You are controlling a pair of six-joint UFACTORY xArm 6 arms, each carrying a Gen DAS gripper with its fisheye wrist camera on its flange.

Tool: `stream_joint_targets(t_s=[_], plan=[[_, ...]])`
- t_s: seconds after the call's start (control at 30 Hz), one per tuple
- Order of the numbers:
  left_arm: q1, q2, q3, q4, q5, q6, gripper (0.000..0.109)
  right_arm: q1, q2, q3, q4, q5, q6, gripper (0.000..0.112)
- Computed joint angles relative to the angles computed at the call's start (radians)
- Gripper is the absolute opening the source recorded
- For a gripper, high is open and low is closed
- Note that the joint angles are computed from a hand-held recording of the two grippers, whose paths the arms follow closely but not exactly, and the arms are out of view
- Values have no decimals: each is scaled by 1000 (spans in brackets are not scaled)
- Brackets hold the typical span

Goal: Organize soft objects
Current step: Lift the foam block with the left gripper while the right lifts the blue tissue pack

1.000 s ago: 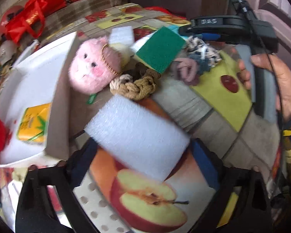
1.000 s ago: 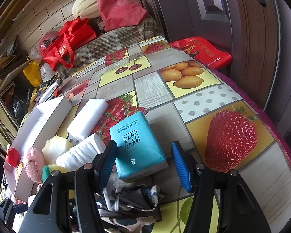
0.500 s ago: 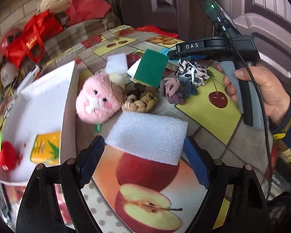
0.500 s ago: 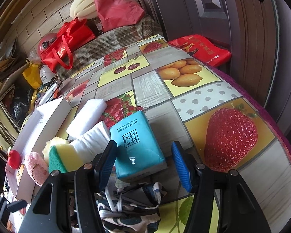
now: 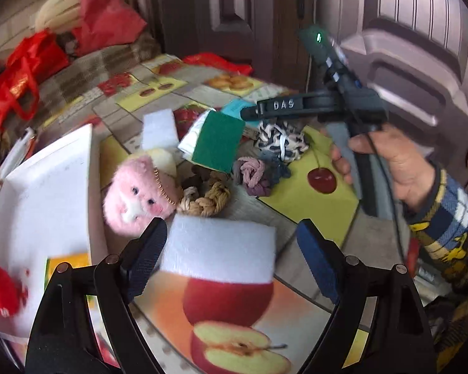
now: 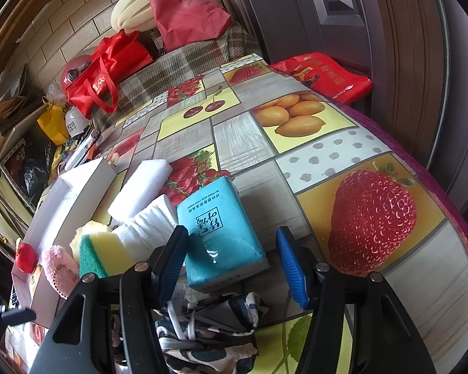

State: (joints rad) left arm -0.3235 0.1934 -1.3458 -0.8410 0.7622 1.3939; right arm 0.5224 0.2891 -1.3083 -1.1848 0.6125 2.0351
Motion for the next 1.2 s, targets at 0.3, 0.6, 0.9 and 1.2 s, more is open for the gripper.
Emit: stream_joint_targets(t_s=[0.3,0.6,0.9,1.2], plan=[[15,106,-133,210,219,-266,87,-4,-3,5,-3,-8,7,59],[16,-86,59,105,189,114,87,-9,-11,14,-10,-18,23,59],[-43,-4,8,297,209,239,87,-13,-10,16,-19,-28,39,59],[1,21,7,143,203,243,75,-20,-23,37,-84,-63,89,40]])
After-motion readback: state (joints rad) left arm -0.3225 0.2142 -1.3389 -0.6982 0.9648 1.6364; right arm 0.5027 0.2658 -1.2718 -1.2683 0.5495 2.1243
